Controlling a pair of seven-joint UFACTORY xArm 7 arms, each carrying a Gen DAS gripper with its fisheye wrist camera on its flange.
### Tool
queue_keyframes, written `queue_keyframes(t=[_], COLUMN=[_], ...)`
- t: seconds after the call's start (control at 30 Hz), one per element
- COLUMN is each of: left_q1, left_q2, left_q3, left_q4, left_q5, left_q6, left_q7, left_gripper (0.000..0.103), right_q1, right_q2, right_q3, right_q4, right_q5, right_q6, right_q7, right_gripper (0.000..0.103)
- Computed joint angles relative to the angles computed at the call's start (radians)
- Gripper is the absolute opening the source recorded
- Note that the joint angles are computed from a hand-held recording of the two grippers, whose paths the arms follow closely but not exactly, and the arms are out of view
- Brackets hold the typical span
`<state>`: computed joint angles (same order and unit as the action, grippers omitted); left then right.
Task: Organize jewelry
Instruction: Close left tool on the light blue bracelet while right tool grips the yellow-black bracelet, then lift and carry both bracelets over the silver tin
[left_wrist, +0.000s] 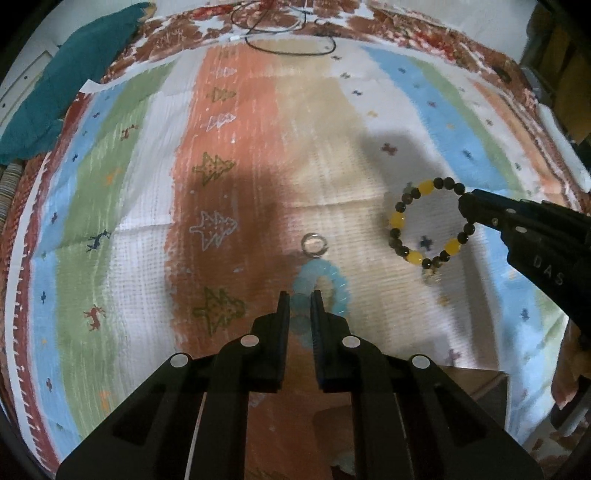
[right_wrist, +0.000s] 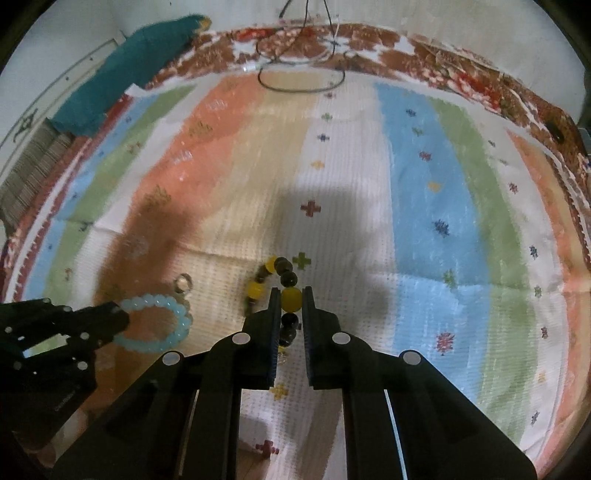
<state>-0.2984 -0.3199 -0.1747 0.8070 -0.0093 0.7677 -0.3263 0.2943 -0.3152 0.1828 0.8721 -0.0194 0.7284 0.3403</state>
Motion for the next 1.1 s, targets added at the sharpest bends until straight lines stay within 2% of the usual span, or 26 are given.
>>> queue_keyframes(t=[0.43, 1.1], left_q1=[-0.001, -0.024], left_q2=[-0.072, -0.184], left_q3=[0.006, -0.001], left_q4=[-0.003, -0.022], left_q5=[-0.036, -0.07], left_q6=[-0.012, -0.025], left_q7=[0.014, 0.042], left_gripper=[0.011, 0.011], right_q1=[0.002, 0.006], right_q2=[-0.091, -0.241], right_q3=[-0.002, 0.037], right_q4=[-0.039, -0.091], right_q5=[0.033, 0.001], right_q6=[-0.01, -0.011], right_q7=[0.023, 0.062], right_gripper=[0.012, 0.012])
